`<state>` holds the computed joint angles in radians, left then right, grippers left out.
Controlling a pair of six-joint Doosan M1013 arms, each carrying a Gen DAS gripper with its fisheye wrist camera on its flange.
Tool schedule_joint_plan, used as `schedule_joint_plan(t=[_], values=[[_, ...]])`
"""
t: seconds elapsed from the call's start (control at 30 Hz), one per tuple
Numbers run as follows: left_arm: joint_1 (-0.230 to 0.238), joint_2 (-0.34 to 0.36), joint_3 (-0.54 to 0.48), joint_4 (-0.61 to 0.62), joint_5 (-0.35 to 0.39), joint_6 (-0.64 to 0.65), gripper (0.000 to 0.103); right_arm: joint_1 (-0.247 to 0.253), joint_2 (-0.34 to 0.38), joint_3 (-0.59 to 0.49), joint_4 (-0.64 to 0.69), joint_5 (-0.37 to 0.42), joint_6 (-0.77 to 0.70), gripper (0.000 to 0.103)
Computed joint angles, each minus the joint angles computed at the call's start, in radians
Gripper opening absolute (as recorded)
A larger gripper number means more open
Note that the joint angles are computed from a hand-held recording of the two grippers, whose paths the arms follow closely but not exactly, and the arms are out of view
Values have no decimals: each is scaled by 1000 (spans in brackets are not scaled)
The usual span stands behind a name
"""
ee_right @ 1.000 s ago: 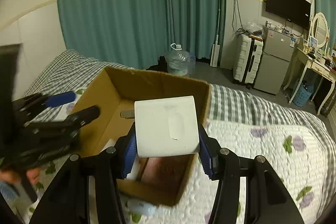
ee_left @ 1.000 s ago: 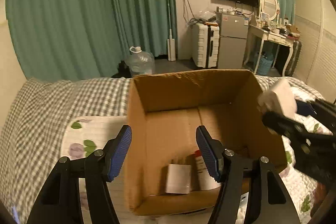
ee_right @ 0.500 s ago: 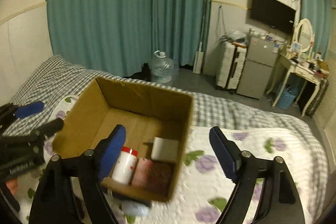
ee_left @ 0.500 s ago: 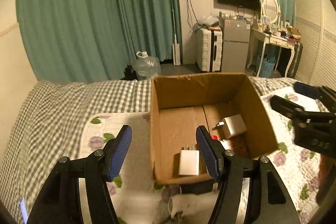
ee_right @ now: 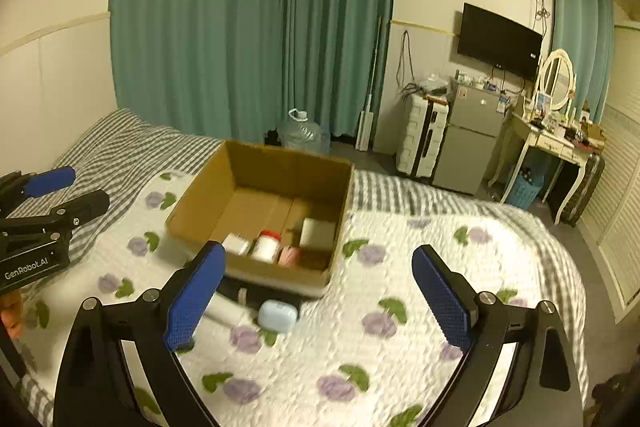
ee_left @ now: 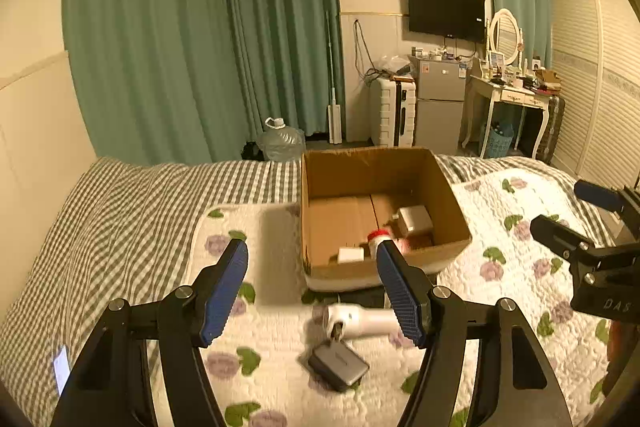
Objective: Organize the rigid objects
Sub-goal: 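Grasp the blue earbud case with the right gripper while the left grasps the black UGREEN charger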
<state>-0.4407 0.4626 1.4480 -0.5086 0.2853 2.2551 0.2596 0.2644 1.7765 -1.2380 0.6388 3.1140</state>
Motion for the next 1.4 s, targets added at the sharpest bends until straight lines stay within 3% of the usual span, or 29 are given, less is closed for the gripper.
schedule_joint_plan(t=[0.07, 0.17, 0.37, 0.47, 0.6, 0.83, 0.93, 1.0, 1.13, 1.4], values=[[2, 1, 15, -5, -6, -13, 70, 7, 11, 13, -7, 2, 28, 95], [-1, 17, 37, 96, -42, -137, 70, 8, 31, 35, -41, -21, 90, 95], [-11, 87, 14, 231, -20, -268, 70, -27, 104, 13, 52, -79, 66, 95], [-17, 117, 8, 289, -25, -305, 70, -49, 143, -7, 135, -118, 5, 95], [-11, 153, -12, 311, 29, -311, 70, -74, 196, -45, 239, -142, -89, 94], [-6, 186, -39, 314, 111, -303, 70, -114, 269, -121, 455, -177, -285, 81], [-5, 188, -45, 301, 143, -312, 70, -125, 290, -141, 564, -186, -400, 56], [-3, 189, -53, 272, 181, -304, 70, -115, 284, -134, 498, -167, -347, 51], [-16, 188, -52, 291, 205, -333, 70, -109, 251, -90, 392, -189, -228, 51], [-52, 223, -103, 548, 268, -721, 70, -105, 210, -36, 311, -231, -145, 51]])
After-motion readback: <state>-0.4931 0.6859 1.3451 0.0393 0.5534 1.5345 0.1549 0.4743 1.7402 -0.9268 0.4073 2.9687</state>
